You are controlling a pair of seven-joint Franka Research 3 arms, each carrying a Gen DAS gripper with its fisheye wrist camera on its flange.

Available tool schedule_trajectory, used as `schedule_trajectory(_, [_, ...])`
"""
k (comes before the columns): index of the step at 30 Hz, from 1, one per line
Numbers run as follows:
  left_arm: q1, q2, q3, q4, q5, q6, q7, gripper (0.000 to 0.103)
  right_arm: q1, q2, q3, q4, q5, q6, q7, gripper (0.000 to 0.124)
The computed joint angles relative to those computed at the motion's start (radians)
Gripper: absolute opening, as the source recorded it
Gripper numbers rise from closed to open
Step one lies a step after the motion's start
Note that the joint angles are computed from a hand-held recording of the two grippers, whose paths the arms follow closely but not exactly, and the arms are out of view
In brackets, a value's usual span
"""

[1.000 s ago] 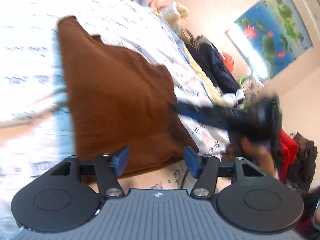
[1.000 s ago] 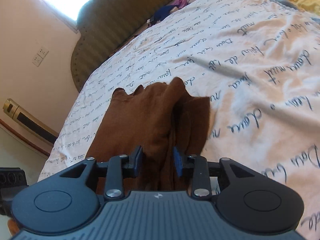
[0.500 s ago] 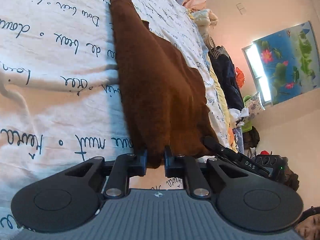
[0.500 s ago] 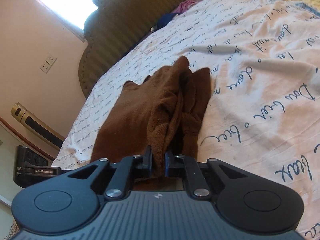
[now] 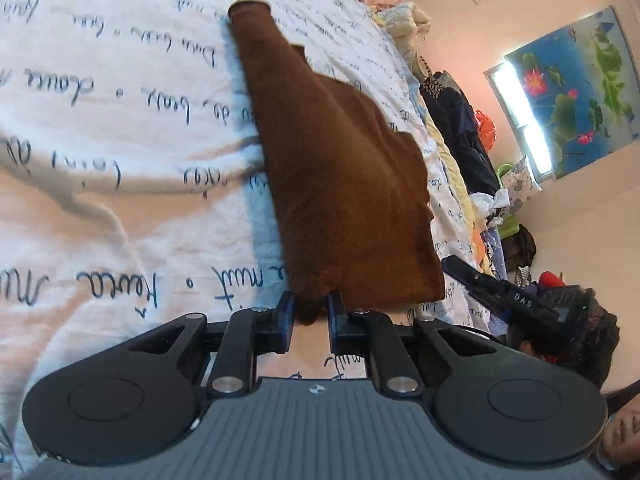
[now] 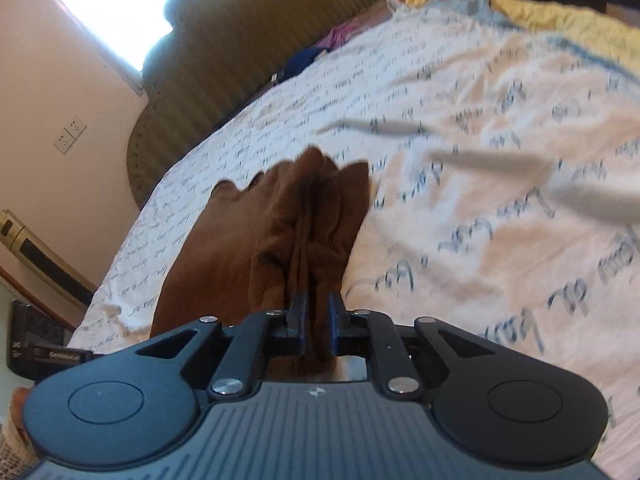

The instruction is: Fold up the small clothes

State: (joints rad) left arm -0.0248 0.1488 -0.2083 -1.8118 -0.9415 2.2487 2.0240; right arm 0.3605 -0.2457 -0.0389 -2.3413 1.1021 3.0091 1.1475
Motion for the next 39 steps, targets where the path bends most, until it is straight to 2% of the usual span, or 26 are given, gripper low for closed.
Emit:
schedule_trajectory(1, [-0.001,-0.003,-0.001,0.012,0.006,0.014,0.017,0.016,0.018,0.01,-0.023,0.029,0.022,-0.009,-0.048,0.015])
schedule_trajectory(3, [-0.009,0.015,-0.002,0.058,0.034,0.041,0.014,0.016,0.023,0.062,-0.034,0.106,0.095,-0.005,-0.148,0.033])
schedule_trajectory(5, [-0.013,0.066,-0.008,0.135,0.065,0.053,-0.021,0.021,0.017,0.137,-0.047,0.203,0.212,-0.046,-0.276,0.078])
schedule_trajectory(6, [-0.017,0.099,-0.014,0.178,0.087,0.064,-0.045,0.024,0.004,0.177,-0.049,0.248,0.263,-0.075,-0.312,0.079])
schedule_trajectory(8, [-0.026,0.169,-0.024,0.262,0.151,0.084,-0.13,0.036,-0.033,0.244,-0.048,0.321,0.338,-0.165,-0.337,0.077])
schedule_trajectory(9, [-0.023,0.213,-0.036,0.317,0.167,0.067,-0.155,0.039,-0.051,0.273,-0.042,0.35,0.355,-0.198,-0.333,0.077])
schedule_trajectory(10, [-0.023,0.255,-0.044,0.369,0.191,0.048,-0.19,0.046,-0.066,0.302,-0.033,0.373,0.344,-0.224,-0.309,0.061])
schedule_trajectory(11, [-0.027,0.283,-0.049,0.401,0.22,0.046,-0.228,0.053,-0.074,0.326,-0.021,0.388,0.288,-0.224,-0.24,0.02])
schedule_trajectory(12, [-0.033,0.307,-0.055,0.428,0.249,0.046,-0.258,0.058,-0.082,0.345,-0.012,0.398,0.231,-0.224,-0.174,0.006])
schedule_trajectory(13, [-0.035,0.335,-0.065,0.458,0.272,0.038,-0.27,0.067,-0.094,0.353,0.002,0.402,0.24,-0.226,-0.178,0.007])
schedule_trajectory(15, [-0.034,0.358,-0.081,0.477,0.311,0.039,-0.296,0.064,-0.115,0.345,0.032,0.393,0.279,-0.209,-0.222,0.006])
schedule_trajectory(16, [-0.024,0.361,-0.098,0.477,0.313,0.039,-0.292,0.059,-0.124,0.33,0.048,0.383,0.299,-0.191,-0.246,0.006])
schedule_trajectory(20, [0.0,0.332,-0.131,0.438,0.315,0.071,-0.273,0.06,-0.144,0.275,0.083,0.358,0.321,-0.135,-0.31,0.006])
schedule_trajectory(23, [0.0,0.324,-0.135,0.432,0.329,0.077,-0.269,0.064,-0.143,0.251,0.086,0.336,0.292,-0.111,-0.292,0.006])
schedule_trajectory(24, [-0.003,0.326,-0.133,0.435,0.341,0.069,-0.272,0.065,-0.14,0.252,0.087,0.324,0.232,-0.084,-0.239,0.006])
schedule_trajectory(26, [-0.019,0.337,-0.124,0.447,0.384,0.055,-0.283,0.075,-0.132,0.278,0.082,0.291,-0.009,-0.034,-0.043,0.006])
schedule_trajectory(27, [-0.029,0.342,-0.119,0.446,0.41,0.058,-0.287,0.077,-0.136,0.294,0.071,0.291,-0.05,-0.065,0.007,0.006])
schedule_trajectory(28, [-0.032,0.346,-0.119,0.444,0.423,0.061,-0.285,0.078,-0.166,0.305,0.094,0.295,-0.02,-0.085,0.006,0.009])
schedule_trajectory(29, [-0.029,0.348,-0.122,0.442,0.423,0.064,-0.287,0.079,-0.161,0.307,0.086,0.289,0.006,-0.078,-0.003,0.014])
schedule_trajectory(31, [-0.02,0.34,-0.129,0.441,0.416,0.065,-0.292,0.078,-0.163,0.283,0.089,0.273,-0.019,-0.06,0.016,0.015])
schedule_trajectory(32, [-0.016,0.329,-0.131,0.433,0.413,0.079,-0.285,0.078,-0.157,0.263,0.089,0.255,-0.084,-0.029,0.065,0.015])
schedule_trajectory(34, [-0.022,0.298,-0.122,0.412,0.432,0.132,-0.28,0.077,-0.147,0.228,0.092,0.216,-0.303,0.054,0.184,0.015])
schedule_trajectory(35, [-0.025,0.291,-0.118,0.413,0.44,0.156,-0.281,0.077,-0.143,0.217,0.098,0.211,-0.348,0.085,0.183,0.015])
schedule_trajectory(36, [-0.032,0.286,-0.113,0.416,0.453,0.189,-0.291,0.077,-0.124,0.217,0.089,0.227,-0.323,0.087,0.139,0.015])
schedule_trajectory(37, [-0.043,0.287,-0.107,0.425,0.471,0.221,-0.306,0.077,-0.108,0.228,0.085,0.259,-0.239,0.077,0.043,0.015])
schedule_trajectory(39, [-0.055,0.318,-0.114,0.48,0.491,0.242,-0.326,0.077,-0.102,0.27,0.091,0.309,-0.265,0.071,0.026,0.015])
